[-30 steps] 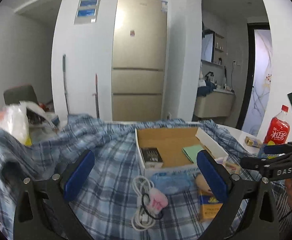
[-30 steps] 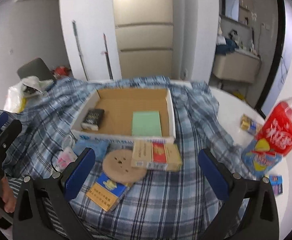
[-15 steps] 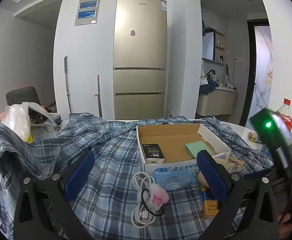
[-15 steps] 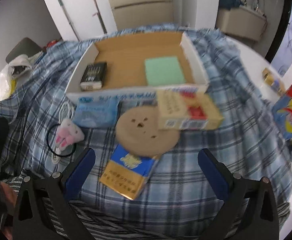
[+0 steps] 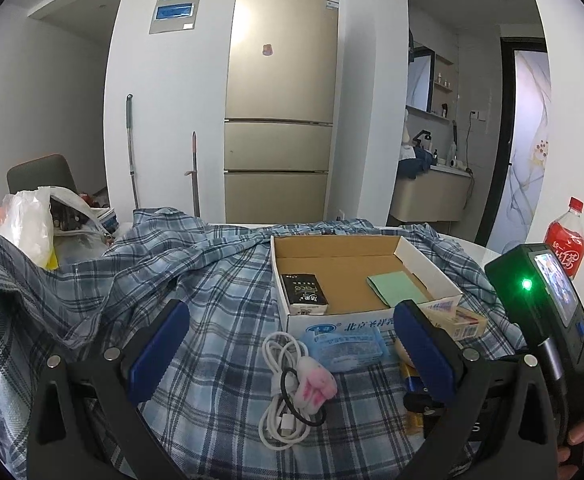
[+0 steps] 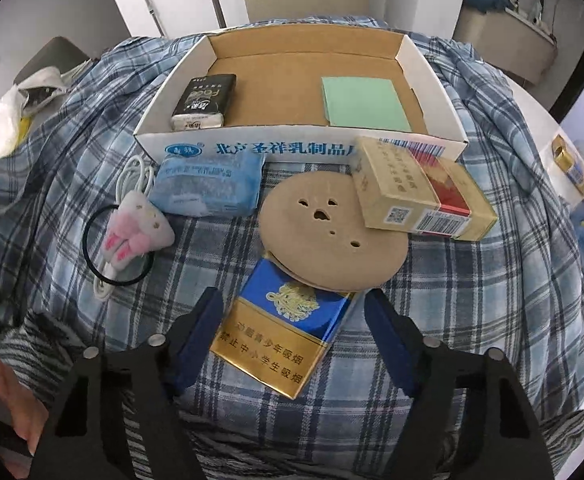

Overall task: Organize soft objects
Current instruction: 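Grasp the blue-and-gold cigarette pack with the right gripper and lift it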

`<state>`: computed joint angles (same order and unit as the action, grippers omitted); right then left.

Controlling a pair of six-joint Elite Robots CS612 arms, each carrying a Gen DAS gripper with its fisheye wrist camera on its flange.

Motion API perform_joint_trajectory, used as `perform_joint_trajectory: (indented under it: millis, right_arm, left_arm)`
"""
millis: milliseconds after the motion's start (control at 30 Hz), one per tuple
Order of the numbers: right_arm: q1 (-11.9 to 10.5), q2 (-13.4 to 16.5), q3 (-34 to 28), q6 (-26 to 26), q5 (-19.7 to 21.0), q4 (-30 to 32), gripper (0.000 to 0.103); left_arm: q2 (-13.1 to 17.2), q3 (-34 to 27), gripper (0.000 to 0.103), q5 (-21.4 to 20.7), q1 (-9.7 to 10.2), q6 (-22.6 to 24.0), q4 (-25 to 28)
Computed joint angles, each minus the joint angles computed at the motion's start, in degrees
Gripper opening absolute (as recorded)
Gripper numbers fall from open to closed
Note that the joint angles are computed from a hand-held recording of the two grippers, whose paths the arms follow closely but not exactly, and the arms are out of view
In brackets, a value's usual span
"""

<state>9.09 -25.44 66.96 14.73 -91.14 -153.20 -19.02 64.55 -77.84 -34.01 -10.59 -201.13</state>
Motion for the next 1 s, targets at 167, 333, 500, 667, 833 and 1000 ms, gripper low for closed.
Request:
perform_joint_trajectory:
  millis: [167, 333, 500, 667, 833, 1000]
  right_arm:
    - [-0.2, -0.9, 1.8, -2.4, -0.2, -0.3, 0.061]
    - [-0.5, -2.2, 4.4, -4.4, -0.8, -1.0, 0.061]
    - [-0.8, -2.7, 5.0, -5.3, -0.9, -1.7, 0.060]
    - [-0.8, -1.6, 3.2, -5.5, -0.1, -1.6, 0.060]
    - [-1.0, -0.5, 1.9, -4.2, 0.5, -1.5, 0.058]
    - [-1.3, -0.3, 2.1, -3.7, 1.5, -2.8, 0.054]
  left_arm:
    - [0.0, 0.1, 0.103, -0.3, -0.13, 1.9, -1.1]
    - [0.1, 0.0, 0.103, -0.1, -0.29, 2.5, -1.2]
    - [0.3, -0.2, 0.103, 0.0, -0.35, 3.0, -1.1]
    - [0.3, -0.3, 0.103, 0.0, -0.39, 2.9, -1.0]
    - [0.4, -0.3, 0.103, 0.0, -0.43, 3.3, -1.3]
    - [0.5, -0.4, 0.103, 0.1, -0.59, 3.8, -1.4]
